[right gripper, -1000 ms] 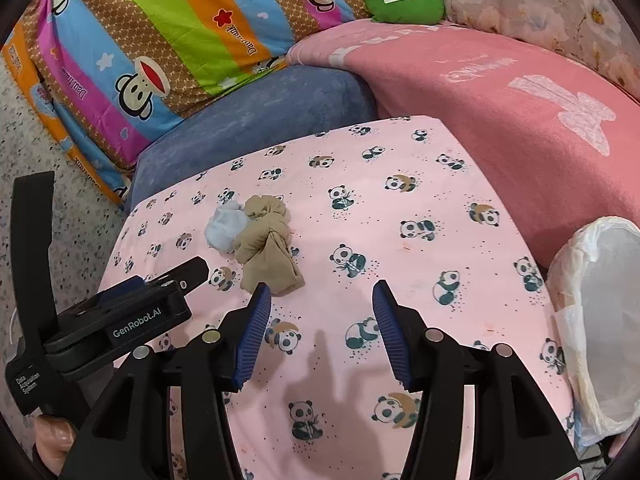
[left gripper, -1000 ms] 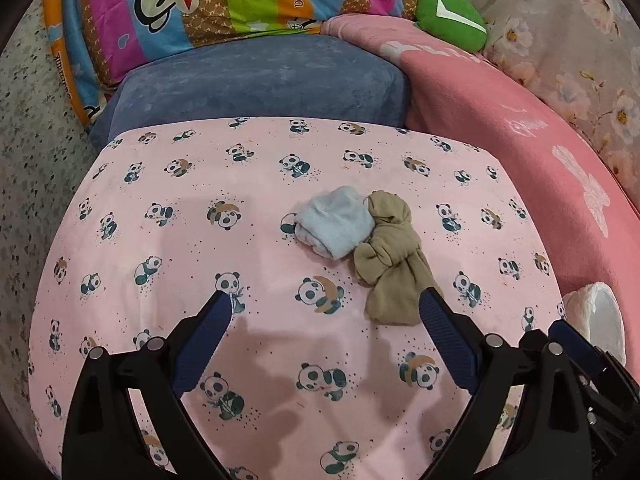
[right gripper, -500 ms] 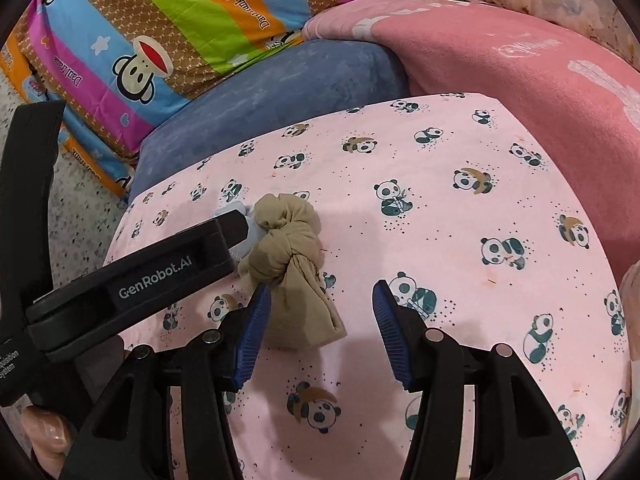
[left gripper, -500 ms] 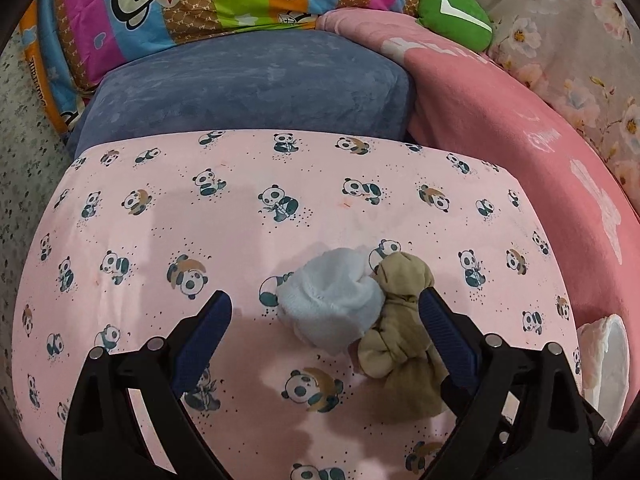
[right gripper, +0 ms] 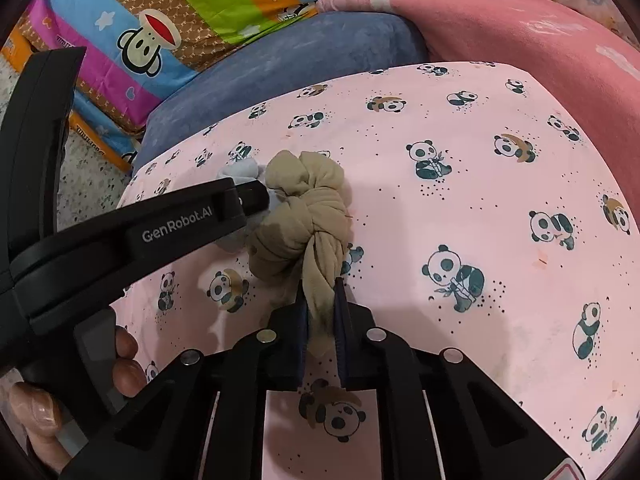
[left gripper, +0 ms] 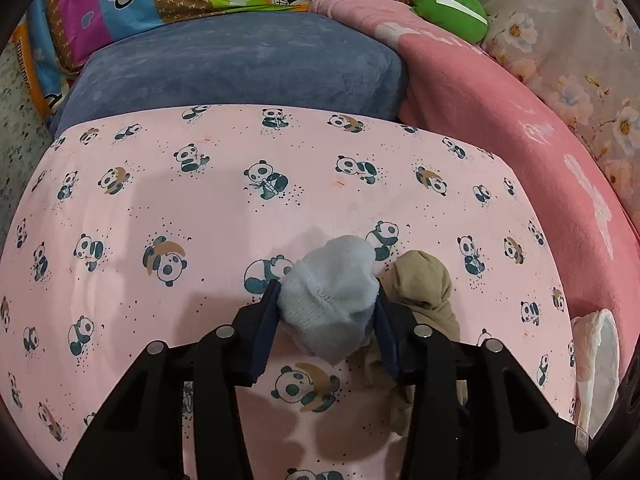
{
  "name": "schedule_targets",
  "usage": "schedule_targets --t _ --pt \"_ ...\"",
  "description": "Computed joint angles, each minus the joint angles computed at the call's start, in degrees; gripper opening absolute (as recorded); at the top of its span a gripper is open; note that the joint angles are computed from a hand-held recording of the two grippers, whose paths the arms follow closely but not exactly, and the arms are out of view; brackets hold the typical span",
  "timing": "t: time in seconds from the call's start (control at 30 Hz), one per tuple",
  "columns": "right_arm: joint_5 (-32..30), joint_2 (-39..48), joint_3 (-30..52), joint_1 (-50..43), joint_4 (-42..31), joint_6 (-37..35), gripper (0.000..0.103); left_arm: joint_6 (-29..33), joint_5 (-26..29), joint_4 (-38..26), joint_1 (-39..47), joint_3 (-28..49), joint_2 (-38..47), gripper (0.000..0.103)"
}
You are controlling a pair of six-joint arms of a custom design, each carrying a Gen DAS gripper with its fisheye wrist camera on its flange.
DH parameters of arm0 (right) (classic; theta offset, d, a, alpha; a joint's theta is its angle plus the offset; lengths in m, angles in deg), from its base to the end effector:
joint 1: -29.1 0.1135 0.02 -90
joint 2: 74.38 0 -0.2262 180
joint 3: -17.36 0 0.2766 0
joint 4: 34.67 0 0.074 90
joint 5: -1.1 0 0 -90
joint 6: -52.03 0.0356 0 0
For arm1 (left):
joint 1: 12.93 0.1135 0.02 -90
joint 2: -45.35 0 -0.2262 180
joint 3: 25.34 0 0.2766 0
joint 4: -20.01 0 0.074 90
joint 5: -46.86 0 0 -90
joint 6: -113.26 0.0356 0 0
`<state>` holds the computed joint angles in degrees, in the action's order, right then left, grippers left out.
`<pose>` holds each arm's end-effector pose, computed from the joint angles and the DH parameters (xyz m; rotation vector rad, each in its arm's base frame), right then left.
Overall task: Collect trash
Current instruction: 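Grasp the white sock with the left tool while the right tool grasps the beige sock, then carry both socks over the white bin and open both tools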
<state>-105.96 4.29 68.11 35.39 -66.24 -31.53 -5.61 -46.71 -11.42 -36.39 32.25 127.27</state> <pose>0.2720 0.0405 0.1127 -0.1032 2.6076 0.4675 0.2778 -0.1181 0.1329 -0.1456 2.5608 -0.2766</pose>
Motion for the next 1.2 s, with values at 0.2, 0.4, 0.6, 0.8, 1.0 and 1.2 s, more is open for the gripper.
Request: schedule_targets --t 0.2,0.4,0.6,0.8,1.0,1.2 --pt "0.0 -10.3 -7.1 -1.7 -2.7 0.5 0.010 -2.6 -2.1 -2.8 -4.3 -3.0 -6.2 0.038" --pt "-2.0 -28.8 -14.1 -8.7 -12.5 -2.5 0.010 -6.8 -6.1 -7.0 -12.1 -4.0 -11.5 0.038" --pt "-7.8 -43.7 -15.6 -21.8 -25.1 -10.1 0.010 -11.5 -10.9 -11.0 -21.5 -1.6 -13.1 0.038" --pt "-17.6 -46.6 -11.2 -40.3 -35.9 -23.1 0.010 -15.0 -16.4 -14.9 -31.1 3.9 -11.6 0.038" --pt "-27.7 -40.0 -2.8 -60.9 -46.5 -41.0 0.010 -17.3 -21.4 -18.1 -39.1 11.5 -6.4 0.038" --pt "-33.6 -28.5 7.1 -76.9 -55.1 -57.3 0.010 -17.4 -24.3 -20.0 -44.9 20.1 0.7 0.038"
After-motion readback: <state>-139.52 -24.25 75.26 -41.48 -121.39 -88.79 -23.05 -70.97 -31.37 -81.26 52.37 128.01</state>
